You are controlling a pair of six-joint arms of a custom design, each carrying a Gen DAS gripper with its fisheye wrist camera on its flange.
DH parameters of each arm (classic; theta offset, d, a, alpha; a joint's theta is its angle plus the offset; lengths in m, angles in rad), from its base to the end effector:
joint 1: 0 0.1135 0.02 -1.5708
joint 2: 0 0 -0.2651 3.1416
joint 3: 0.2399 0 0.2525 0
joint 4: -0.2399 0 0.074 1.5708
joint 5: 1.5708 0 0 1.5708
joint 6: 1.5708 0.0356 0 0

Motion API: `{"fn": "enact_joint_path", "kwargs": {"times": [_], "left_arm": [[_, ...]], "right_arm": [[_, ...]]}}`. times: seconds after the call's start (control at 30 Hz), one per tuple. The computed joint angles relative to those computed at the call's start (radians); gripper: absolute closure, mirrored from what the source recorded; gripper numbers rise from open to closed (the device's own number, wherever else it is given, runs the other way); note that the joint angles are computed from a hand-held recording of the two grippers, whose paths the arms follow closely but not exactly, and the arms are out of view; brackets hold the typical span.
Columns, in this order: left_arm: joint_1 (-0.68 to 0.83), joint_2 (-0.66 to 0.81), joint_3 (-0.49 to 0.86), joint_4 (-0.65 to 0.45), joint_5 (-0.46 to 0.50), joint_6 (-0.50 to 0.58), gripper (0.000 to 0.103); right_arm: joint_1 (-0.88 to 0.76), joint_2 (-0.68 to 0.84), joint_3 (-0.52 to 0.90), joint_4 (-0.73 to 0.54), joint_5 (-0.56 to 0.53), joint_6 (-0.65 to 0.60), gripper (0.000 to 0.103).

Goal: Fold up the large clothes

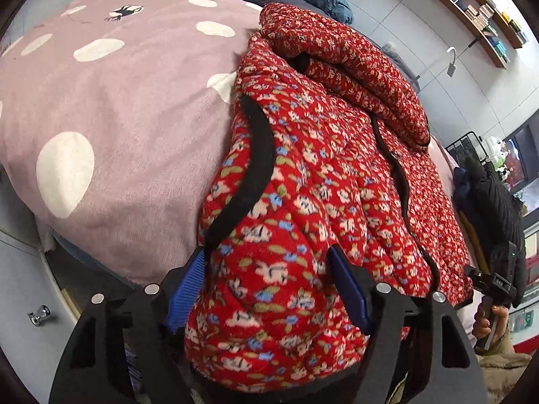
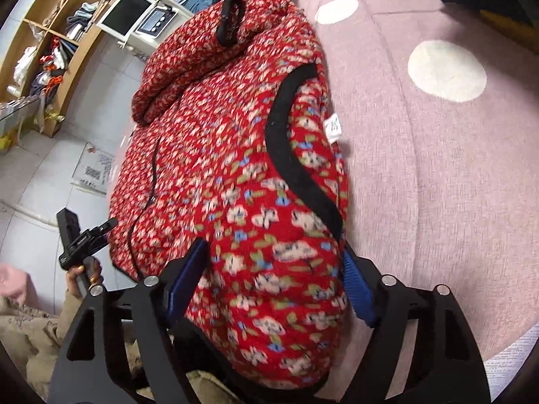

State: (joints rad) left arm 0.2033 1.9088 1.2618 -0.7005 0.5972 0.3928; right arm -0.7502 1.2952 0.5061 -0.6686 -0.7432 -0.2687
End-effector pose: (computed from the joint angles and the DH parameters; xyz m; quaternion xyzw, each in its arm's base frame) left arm 0.3593 0.0536 0.1628 0.1225 0.9424 -0.2482 0.1876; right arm 0.1441 -0.1014 0.1372 0.2019 0.9083 0.2908 0.2228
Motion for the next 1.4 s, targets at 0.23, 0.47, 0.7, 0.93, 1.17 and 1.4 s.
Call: {"fn": "enact_joint_path", "kwargs": {"times": [0.23, 0.47, 0.7, 0.93, 1.17, 1.4], "left_arm": [[0.023, 0.049, 0.002, -0.012, 0.047, 0.020, 0.028], [-0.007, 0.012, -0.029, 0.025, -0.017, 0.042, 0.019], [0.087, 0.032, -0.001, -0.007, 0.086, 0.087, 0.020], [0.049, 0.100, 0.002, 0.079, 0.104, 0.002, 0.008], [0.025, 0.054, -0.033, -0.050, 0.091, 0.089, 0.016], [0.019, 0.010, -0.046, -0.116, 0.104, 0.098, 0.063]], "right_arm": [[-0.048, 0.105, 0.026, -0.041, -0.038, -0.117, 0.034], [-0.002, 0.087, 0.008, 0.024, -0.040, -0.040, 0.035], [-0.080, 0.094, 0.006, -0.112, -0.067, -0.194, 0.035], [-0.043, 0.123, 0.012, -0.082, -0.081, -0.153, 0.034], [-0.008, 0.071, -0.020, -0.033, -0.069, -0.056, 0.039], [-0.049, 0.046, -0.017, -0.183, -0.081, -0.163, 0.076]]}}
